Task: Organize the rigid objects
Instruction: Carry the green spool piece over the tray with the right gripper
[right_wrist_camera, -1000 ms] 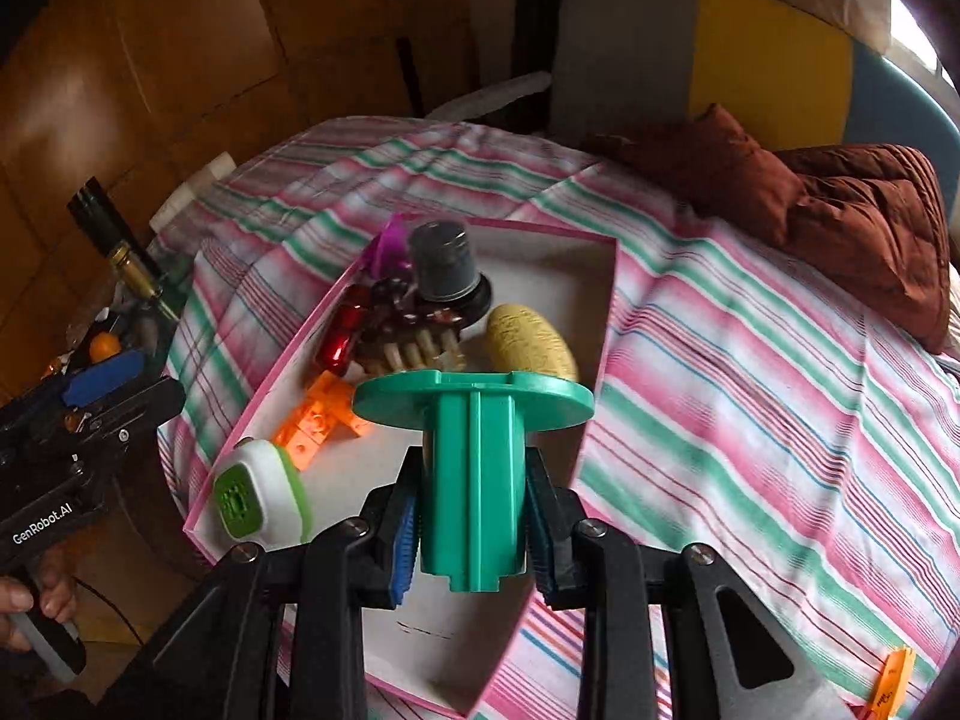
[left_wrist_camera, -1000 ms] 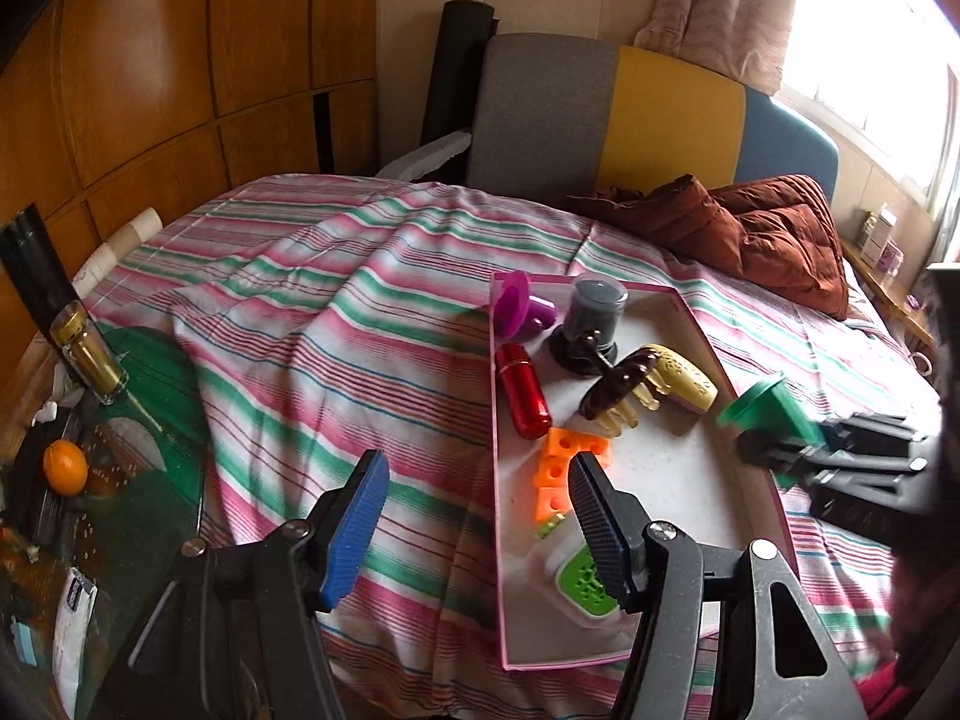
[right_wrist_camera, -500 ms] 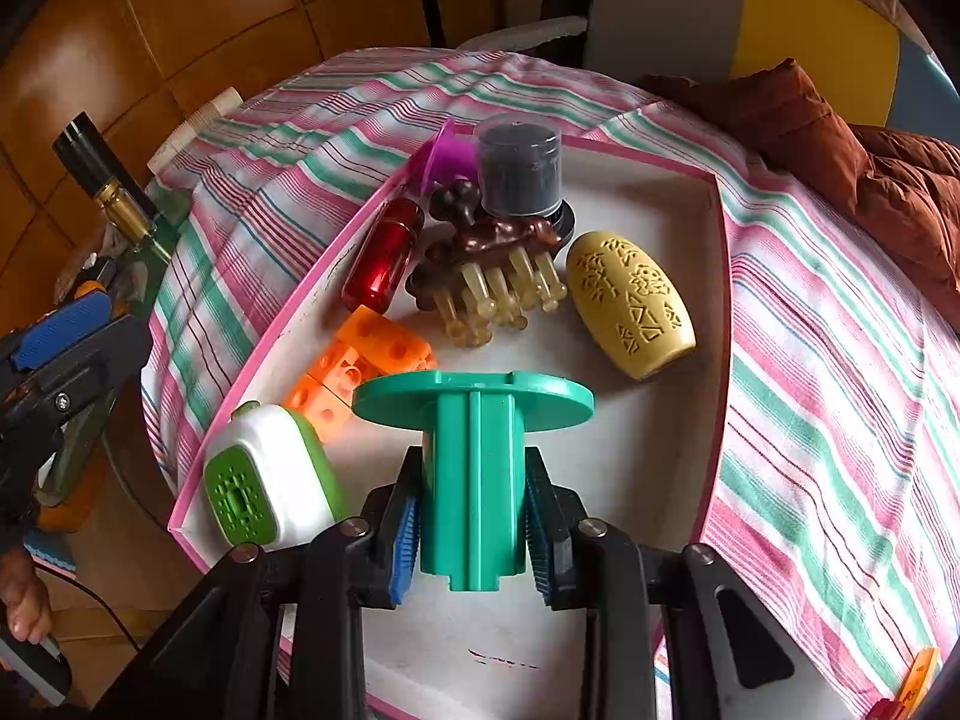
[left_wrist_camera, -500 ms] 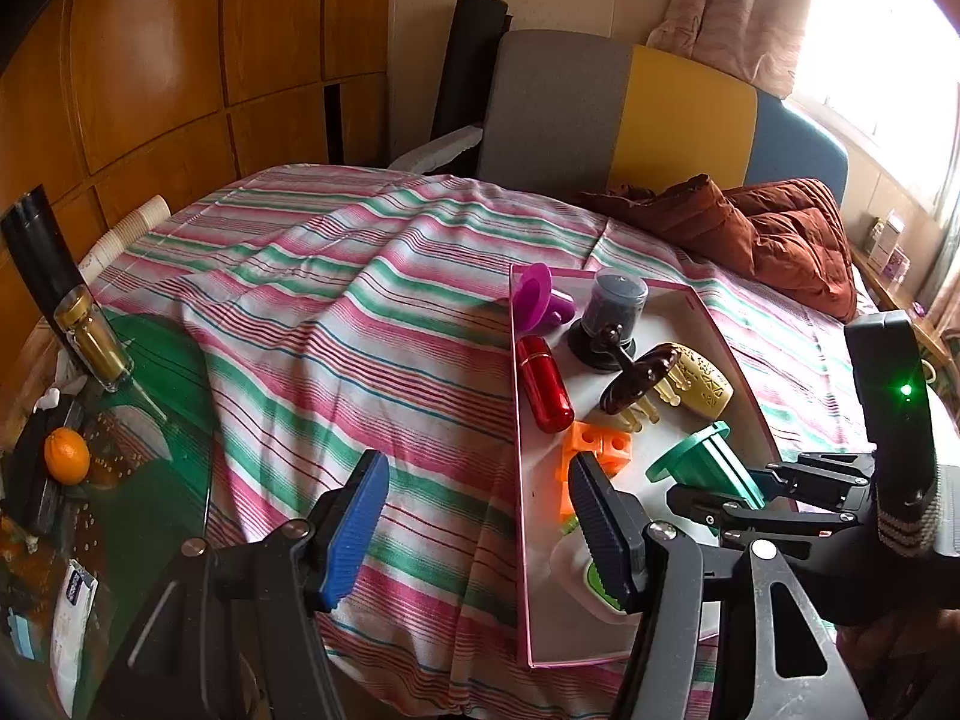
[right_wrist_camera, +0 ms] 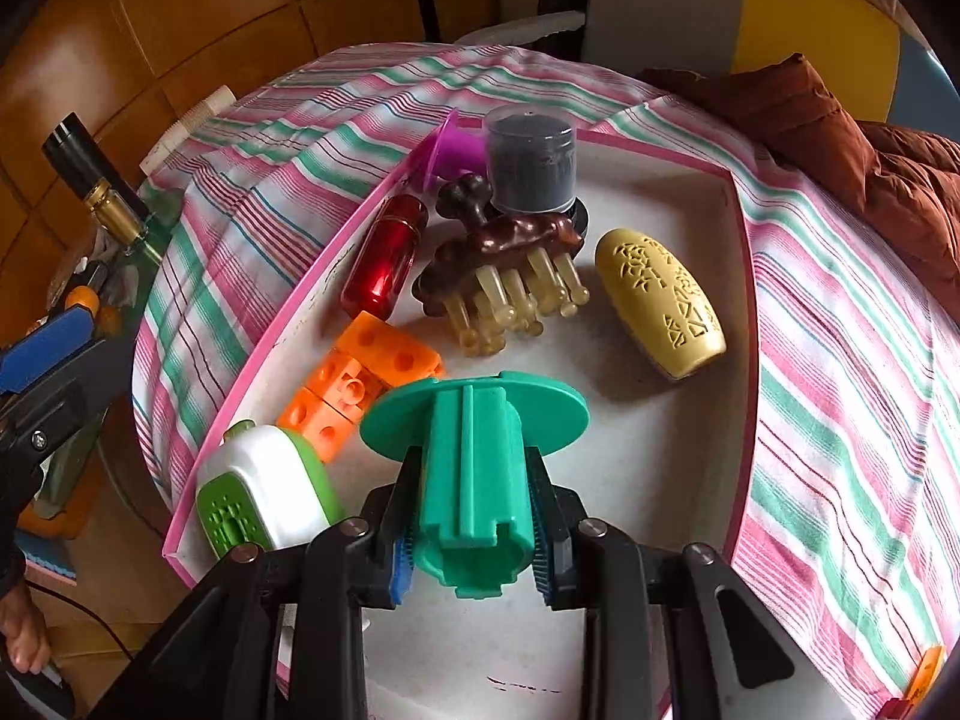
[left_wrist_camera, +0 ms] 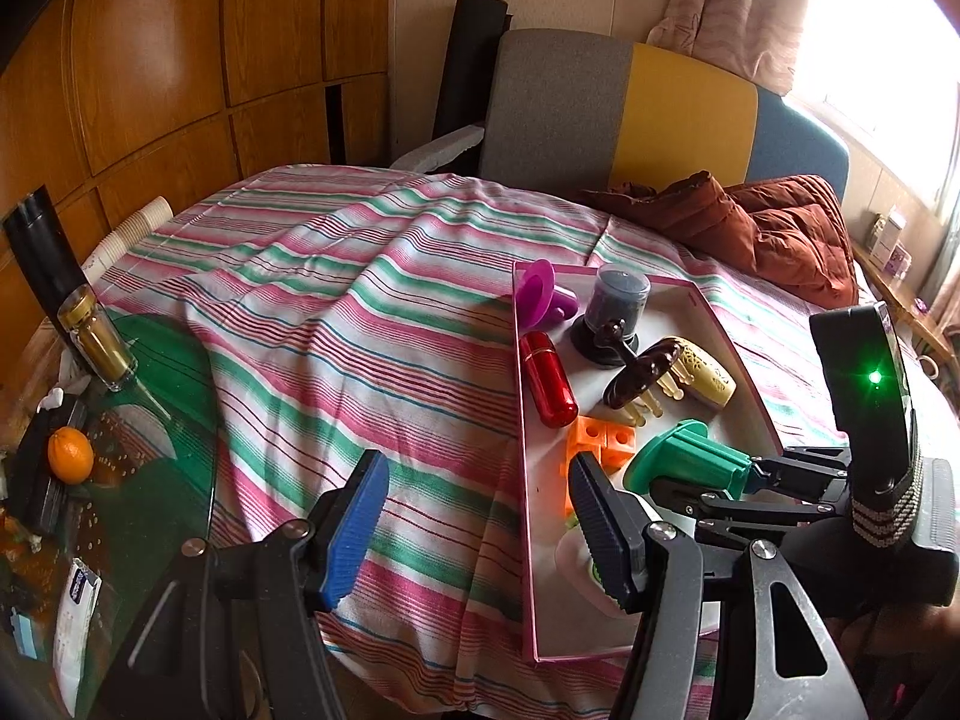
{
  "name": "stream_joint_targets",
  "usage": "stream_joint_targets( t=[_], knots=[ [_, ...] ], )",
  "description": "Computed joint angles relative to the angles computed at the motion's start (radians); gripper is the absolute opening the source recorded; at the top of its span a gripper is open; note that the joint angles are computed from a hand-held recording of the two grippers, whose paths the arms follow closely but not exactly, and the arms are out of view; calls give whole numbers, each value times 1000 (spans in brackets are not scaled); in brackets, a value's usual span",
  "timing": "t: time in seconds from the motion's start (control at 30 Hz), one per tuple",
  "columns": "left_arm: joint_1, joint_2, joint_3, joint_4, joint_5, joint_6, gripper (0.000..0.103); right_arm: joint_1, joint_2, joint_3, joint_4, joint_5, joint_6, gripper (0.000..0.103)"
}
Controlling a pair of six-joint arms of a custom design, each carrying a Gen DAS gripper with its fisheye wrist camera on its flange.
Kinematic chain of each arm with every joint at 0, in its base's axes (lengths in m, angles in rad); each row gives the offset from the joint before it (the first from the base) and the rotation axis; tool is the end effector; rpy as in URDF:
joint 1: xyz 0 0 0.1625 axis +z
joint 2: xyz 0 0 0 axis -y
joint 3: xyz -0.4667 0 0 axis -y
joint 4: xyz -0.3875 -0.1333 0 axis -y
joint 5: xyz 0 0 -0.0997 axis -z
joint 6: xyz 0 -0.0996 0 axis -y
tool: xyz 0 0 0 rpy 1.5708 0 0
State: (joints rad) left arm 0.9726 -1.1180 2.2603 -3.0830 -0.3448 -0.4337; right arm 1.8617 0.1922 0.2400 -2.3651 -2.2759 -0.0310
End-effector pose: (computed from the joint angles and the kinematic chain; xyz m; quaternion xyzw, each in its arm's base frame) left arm -0.0772 -0.5165 0.2344 -0.0394 0.8100 -0.4098 0.4177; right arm 0.3326 -0.8713 -0.1246 0.0866 -0.9212 0.2116 0.3149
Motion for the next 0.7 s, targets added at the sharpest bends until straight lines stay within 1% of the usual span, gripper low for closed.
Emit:
stream_joint_targets(
  t=[0.1,0.3,0.57,0.63,0.7],
  knots=[
    [-1,-1,2,3,1,-4,63,0,1,-1,-2,1,3,30],
    [-2,-4,3,15,3,-17,63,-4,-23,47,-25,20,21,31],
    [-4,-10,6,32,6,-34,63,-4,-72,151,-82,27,38,32],
    [-5,-10,8,32,6,-35,63,-2,-82,177,-115,27,27,32],
    [-5,-10,9,32,6,-36,63,2,-79,180,-149,24,-8,31]
  ],
)
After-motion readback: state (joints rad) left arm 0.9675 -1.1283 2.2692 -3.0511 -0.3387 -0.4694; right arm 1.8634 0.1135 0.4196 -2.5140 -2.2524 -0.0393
